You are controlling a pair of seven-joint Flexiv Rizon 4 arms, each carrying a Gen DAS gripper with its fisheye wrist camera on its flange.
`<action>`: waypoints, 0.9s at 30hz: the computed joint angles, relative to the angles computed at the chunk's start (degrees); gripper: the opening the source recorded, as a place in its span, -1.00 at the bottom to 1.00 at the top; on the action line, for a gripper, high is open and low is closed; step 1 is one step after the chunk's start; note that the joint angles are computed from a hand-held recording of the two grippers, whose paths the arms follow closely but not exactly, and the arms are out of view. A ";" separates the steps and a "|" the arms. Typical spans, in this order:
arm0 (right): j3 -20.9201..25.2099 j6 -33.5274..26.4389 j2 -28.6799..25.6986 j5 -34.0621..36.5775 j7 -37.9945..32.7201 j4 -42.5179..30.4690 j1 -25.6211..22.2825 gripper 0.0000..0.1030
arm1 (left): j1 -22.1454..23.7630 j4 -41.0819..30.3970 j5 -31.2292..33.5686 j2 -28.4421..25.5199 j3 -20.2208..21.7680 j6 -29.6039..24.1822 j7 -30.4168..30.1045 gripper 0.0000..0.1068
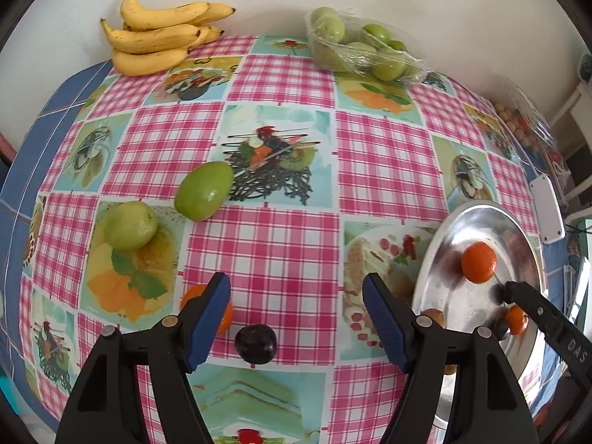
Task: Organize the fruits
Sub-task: 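Move both tools back from the bowl toward the remaining plum and tangerine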
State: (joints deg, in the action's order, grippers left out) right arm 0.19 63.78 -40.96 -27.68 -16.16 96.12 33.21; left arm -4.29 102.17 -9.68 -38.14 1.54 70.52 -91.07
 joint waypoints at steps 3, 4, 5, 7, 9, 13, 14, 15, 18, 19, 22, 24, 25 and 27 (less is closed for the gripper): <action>0.14 -0.34 -0.36 0.00 -0.46 -0.42 0.05 0.96 | -0.35 -0.08 0.10 -0.13 0.93 0.13 -1.48 0.52; 0.17 -0.49 -0.47 0.00 -0.64 -0.58 0.07 0.97 | -0.32 -0.09 0.12 -0.17 1.03 0.14 -1.80 0.52; 0.16 -0.60 -0.55 0.01 -0.72 -0.68 0.11 0.99 | -0.13 -0.04 0.01 -0.19 0.92 0.25 -1.96 0.53; 0.09 -0.56 -0.72 0.06 -0.63 -0.81 0.21 1.00 | 0.03 0.04 -0.06 -0.26 0.93 0.46 -2.37 0.54; 0.18 -0.38 -0.87 0.21 -0.68 -0.93 0.22 1.00 | -0.32 -0.03 0.37 -0.34 1.60 0.62 -3.16 0.62; 0.21 -0.62 -1.05 0.26 -1.03 -1.34 0.33 1.00 | 0.03 0.23 0.51 -0.31 1.34 1.48 -3.53 0.67; 0.25 -0.50 -1.08 0.30 -1.19 -1.38 0.27 1.00 | 0.06 0.29 0.57 -0.29 1.34 1.72 -3.54 0.72; 0.23 -0.43 -1.07 0.31 -1.26 -1.38 0.28 1.00 | -0.01 0.31 0.72 -0.29 1.47 1.96 -3.61 0.76; -0.04 -0.51 -0.94 0.05 -1.31 -1.33 0.54 1.00 | -0.39 0.30 1.23 -0.29 2.01 2.22 -4.00 0.77; -0.12 -0.49 -0.87 -0.05 -1.29 -1.25 0.61 1.00 | -0.41 0.40 1.30 -0.28 2.07 2.42 -4.13 0.77; -0.27 -0.34 -0.75 -0.32 -1.12 -1.15 0.76 1.00 | 0.29 1.10 0.83 -0.13 1.43 3.20 -4.04 0.77; -0.18 -0.26 -0.67 -0.39 -1.17 -1.18 0.81 1.00 | 1.10 1.76 0.16 0.13 0.59 3.72 -3.53 0.78; -0.22 -0.08 -0.57 -0.52 -1.15 -1.09 0.90 1.00 | 1.56 2.17 -0.23 0.31 0.14 4.05 -3.17 0.78; -0.25 0.39 -0.49 -0.78 -1.17 -1.14 1.08 1.00 | 2.01 3.02 -0.89 0.72 -0.08 4.75 -3.06 0.78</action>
State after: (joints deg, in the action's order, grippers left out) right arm -0.06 64.16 -41.44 -28.46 -17.33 94.98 34.30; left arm -2.27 105.19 -10.57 -37.41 1.46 75.28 -94.14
